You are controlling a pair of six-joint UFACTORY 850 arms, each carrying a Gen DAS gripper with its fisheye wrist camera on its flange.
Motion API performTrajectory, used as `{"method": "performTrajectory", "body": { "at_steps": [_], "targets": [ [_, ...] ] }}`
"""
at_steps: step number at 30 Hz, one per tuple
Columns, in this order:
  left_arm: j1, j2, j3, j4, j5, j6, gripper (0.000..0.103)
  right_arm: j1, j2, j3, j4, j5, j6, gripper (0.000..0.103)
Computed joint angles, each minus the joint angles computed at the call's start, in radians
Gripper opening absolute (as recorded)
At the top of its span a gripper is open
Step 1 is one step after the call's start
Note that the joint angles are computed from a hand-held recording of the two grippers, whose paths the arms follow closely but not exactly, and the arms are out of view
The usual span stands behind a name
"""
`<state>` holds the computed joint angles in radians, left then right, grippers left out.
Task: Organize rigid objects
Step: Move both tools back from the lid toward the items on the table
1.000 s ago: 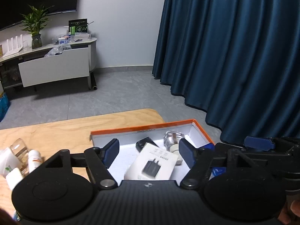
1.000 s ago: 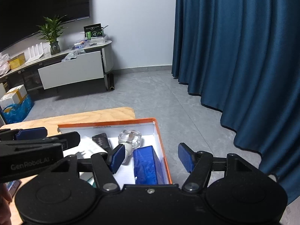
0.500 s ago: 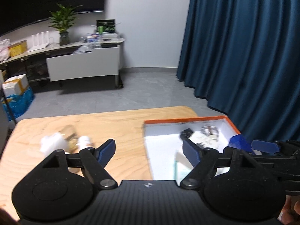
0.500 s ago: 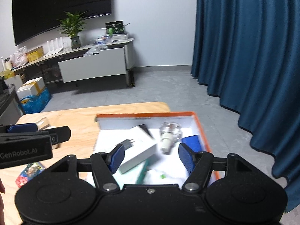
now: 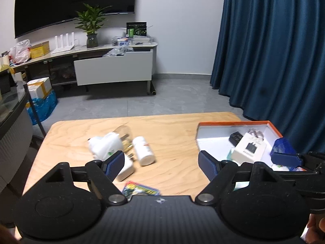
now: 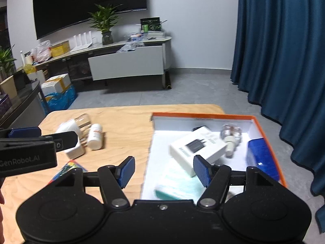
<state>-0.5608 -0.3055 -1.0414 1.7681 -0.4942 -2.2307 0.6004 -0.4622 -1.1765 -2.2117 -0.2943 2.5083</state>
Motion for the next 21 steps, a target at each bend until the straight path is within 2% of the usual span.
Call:
{"method": "performTrajectory", "body": {
  "at_steps": [8,21],
  "targets": [
    [0.028,0.033,0.067,0.015,-0.002,-0.032,0.082,0.033,-0.038,-0.034,-0.005,0.025,0.004,0.077],
    [0.063,0.047,0.122,0.074,0.04,-0.07,0.081,0.05,-0.08,-0.071,0.002,0.059,-0.009,0.077]
  ]
}}
